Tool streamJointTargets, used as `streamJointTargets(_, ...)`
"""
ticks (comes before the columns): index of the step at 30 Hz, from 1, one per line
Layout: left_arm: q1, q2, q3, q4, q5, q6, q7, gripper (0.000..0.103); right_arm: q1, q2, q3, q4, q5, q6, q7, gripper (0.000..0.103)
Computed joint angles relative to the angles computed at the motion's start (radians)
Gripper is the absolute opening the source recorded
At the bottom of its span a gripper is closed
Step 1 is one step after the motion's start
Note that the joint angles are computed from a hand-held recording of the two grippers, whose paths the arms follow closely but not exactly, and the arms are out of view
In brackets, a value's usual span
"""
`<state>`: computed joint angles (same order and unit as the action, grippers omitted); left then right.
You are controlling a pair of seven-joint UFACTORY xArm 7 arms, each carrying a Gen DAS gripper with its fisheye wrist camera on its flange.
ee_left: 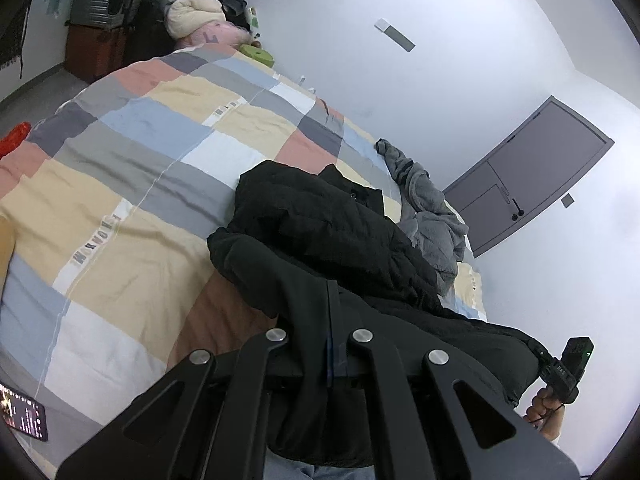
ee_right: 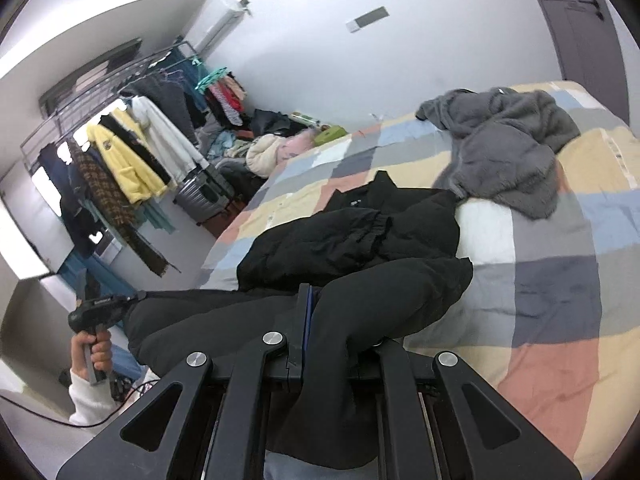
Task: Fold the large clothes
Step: 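Lift the hem with both tools and fold it toward the collar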
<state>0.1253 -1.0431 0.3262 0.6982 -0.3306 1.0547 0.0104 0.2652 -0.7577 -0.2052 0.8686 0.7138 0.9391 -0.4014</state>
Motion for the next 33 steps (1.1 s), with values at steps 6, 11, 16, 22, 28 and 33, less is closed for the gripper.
streamJointTargets(6,-0.060,0.136,-0.016,0.081,-0.025,-0.086,0.019,0.005,0.017,0.143,-0.023,0.086,0.059,-0.055,-0.007,0.007)
streamJointTargets(11,-0.116,0.320,-0.005,0.187,-0.089,-0.172,0.041,0.006,0.022,0.380,-0.069,0.262,0.199,-0.035,-0.047,0.007)
streamJointTargets(16,-0.124,0.567,-0.014,0.362,-0.143,-0.191,0.044,0.007,-0.016,0.649,-0.063,0.506,0.284,0.023,-0.042,0.007)
streamJointTargets(22,-0.068,0.824,-0.089,0.593,-0.135,-0.175,-0.004,0.007,-0.097,0.924,-0.008,0.791,0.290,0.072,0.067,0.007)
streamJointTargets(28,-0.004,1.109,-0.178,0.864,-0.040,-0.101,-0.138,0.008,-0.159,1.203,0.044,1.079,0.207,0.123,0.309,0.007)
streamJointTargets(33,0.038,1.303,-0.238,1.061,0.026,-0.012,-0.228,0.011,-0.201,1.461,0.083,1.389,0.093,0.214,0.484,0.007)
